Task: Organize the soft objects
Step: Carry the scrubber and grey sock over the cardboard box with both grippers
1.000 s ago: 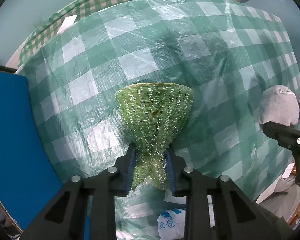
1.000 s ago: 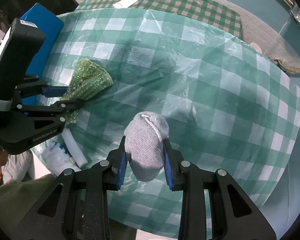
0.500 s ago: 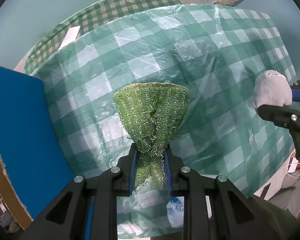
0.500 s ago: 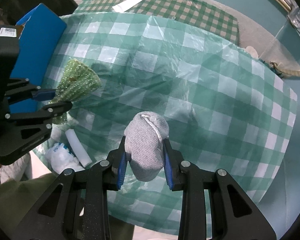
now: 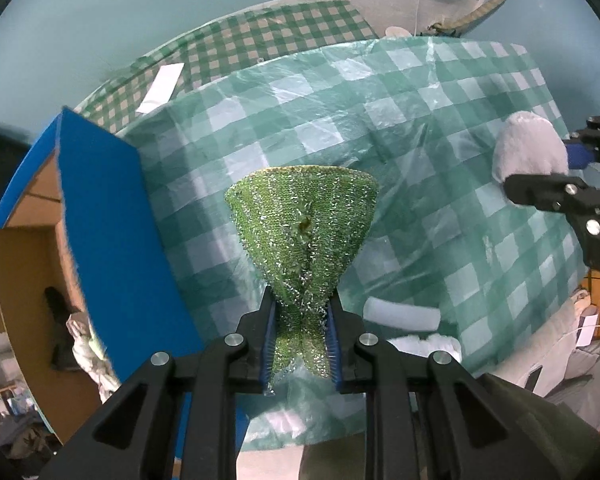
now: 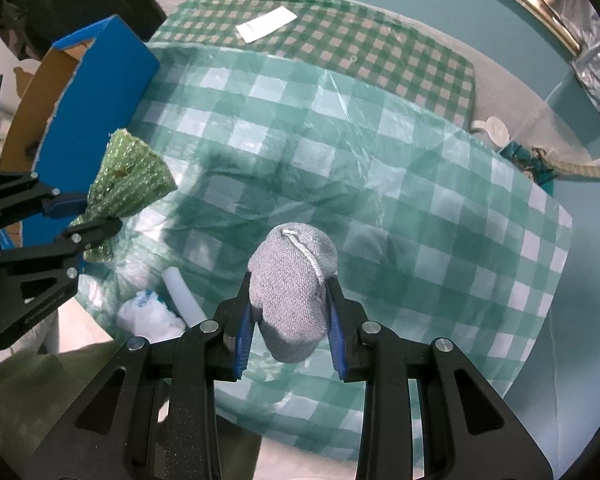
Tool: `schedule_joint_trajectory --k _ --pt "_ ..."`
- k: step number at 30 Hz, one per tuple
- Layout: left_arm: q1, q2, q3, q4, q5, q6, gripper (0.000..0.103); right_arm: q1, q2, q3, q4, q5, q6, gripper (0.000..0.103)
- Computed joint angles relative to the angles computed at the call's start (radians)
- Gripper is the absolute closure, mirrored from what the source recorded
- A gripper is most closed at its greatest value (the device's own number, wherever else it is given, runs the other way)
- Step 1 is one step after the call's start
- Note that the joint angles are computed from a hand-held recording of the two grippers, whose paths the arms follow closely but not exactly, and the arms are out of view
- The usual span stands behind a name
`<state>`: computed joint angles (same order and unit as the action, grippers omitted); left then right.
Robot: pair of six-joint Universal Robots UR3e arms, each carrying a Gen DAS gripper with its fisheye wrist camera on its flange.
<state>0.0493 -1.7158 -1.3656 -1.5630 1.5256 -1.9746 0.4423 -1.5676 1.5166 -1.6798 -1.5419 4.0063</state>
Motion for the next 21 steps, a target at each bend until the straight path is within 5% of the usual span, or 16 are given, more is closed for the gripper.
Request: schedule_joint_trajectory --k 21 --pt "0.225 -0.065 0.341 -0.223 -0.102 0.071 0.082 0.072 0.376 -0.676 0.212 -0.046 -0.089 0.072"
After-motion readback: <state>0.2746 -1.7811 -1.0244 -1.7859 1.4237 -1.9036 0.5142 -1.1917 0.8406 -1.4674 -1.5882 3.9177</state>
